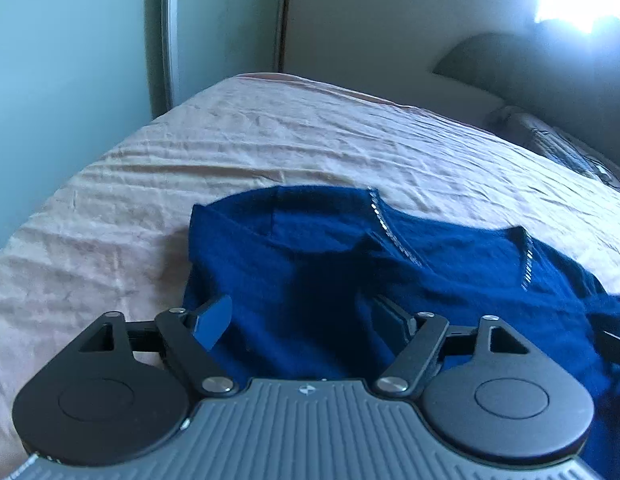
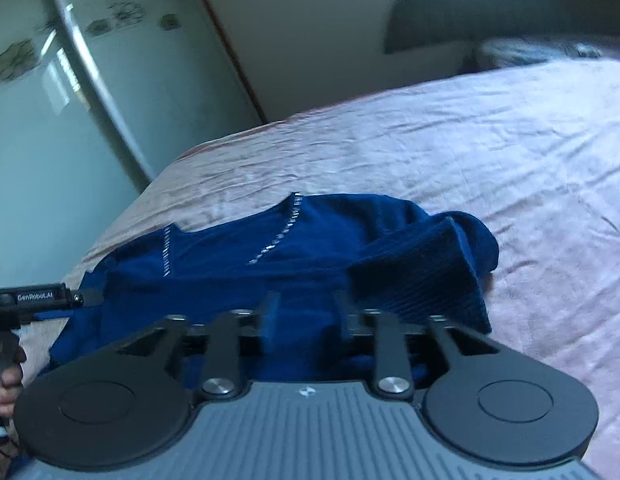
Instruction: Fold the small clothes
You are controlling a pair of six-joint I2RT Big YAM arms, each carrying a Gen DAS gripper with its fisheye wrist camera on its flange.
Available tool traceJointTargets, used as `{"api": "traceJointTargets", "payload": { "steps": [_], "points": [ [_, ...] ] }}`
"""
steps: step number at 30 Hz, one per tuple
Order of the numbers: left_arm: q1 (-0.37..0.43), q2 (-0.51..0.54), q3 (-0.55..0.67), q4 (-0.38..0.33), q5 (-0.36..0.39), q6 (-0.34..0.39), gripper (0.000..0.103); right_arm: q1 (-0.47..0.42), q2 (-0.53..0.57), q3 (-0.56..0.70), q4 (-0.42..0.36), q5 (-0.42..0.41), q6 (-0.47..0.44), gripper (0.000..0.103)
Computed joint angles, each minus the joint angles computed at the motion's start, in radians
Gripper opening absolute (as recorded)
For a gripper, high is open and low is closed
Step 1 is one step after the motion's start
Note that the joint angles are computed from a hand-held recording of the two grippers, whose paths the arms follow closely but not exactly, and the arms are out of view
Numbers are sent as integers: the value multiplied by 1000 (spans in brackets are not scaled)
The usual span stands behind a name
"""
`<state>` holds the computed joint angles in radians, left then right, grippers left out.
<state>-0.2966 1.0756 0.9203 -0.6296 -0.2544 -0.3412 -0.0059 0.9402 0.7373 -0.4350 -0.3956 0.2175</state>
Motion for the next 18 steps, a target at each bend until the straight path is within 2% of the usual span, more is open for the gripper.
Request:
{"api": "traceJointTargets", "payload": {
  "steps": [2,4,6,8,12,18],
  "points": [
    [-12,-33,-24,-7,4,-3,90,5,-10,-8,-7,-12,-36,68],
    [-33,-58,-43,-27,-12,2,90,23,10,0,-25,21,-78,68],
    [-51,-82,-64,-40,-31,16,90,20,3,-3,-33,25,-66,68],
    [-68,-106,-84,-52,-52,23,91,21,-30,-9,-46,34,-43,70],
    [-94,-153,-118,-83,-67,18,92,44,-109,-30,-77,61,-75,83],
    [-151,-241,-173,-130,-89,1,94,93,-213,-65,-170,109,-135,84]
  ]
}}
